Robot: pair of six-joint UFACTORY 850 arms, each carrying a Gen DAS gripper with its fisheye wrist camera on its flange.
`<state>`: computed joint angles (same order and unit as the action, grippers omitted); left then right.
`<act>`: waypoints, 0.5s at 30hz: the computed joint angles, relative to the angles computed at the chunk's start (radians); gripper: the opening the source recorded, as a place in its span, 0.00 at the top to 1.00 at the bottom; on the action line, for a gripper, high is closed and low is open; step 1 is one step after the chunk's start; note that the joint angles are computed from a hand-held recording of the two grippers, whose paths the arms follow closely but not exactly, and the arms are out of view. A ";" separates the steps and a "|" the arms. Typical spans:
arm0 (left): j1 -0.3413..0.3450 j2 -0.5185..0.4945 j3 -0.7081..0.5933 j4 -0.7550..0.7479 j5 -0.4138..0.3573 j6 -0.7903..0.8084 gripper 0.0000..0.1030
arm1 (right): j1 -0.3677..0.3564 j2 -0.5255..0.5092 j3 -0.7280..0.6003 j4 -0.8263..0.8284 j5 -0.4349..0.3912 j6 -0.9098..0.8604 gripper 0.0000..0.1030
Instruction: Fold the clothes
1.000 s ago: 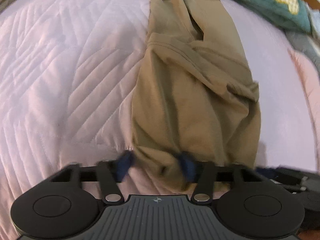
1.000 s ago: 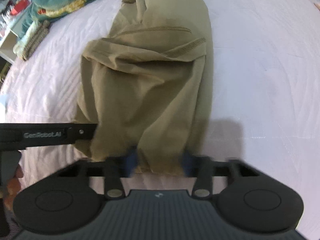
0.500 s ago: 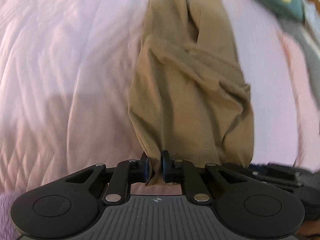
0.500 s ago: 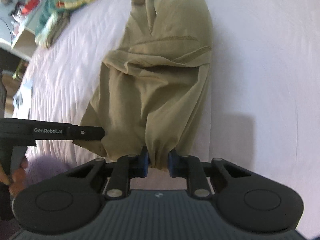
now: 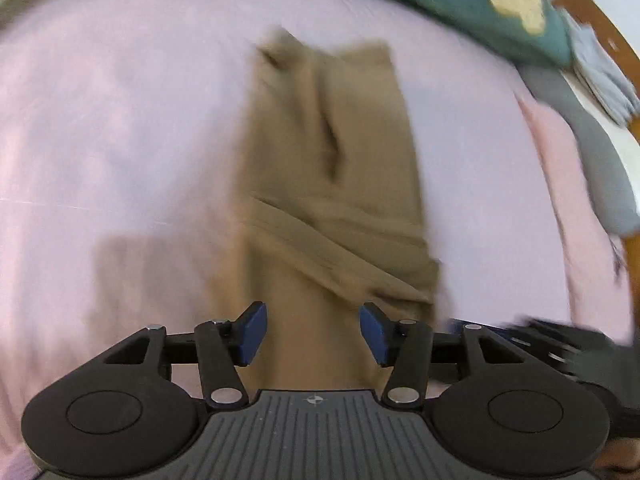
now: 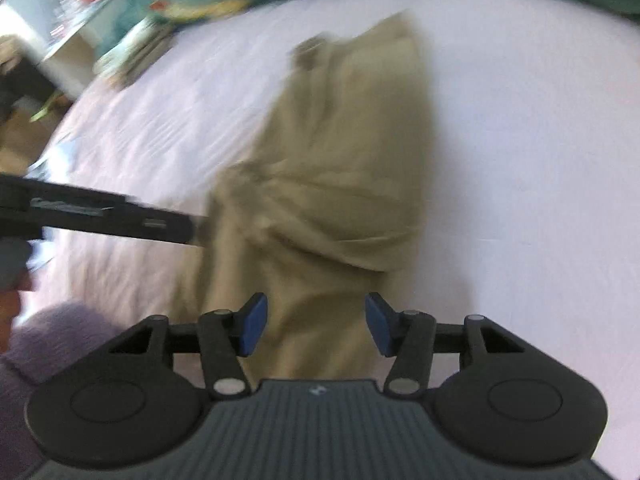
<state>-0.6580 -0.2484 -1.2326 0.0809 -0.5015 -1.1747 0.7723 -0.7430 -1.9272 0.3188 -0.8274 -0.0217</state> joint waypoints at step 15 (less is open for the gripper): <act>0.066 0.008 0.036 0.043 0.058 -0.081 0.48 | -0.083 -0.197 -0.313 0.039 0.053 0.094 0.48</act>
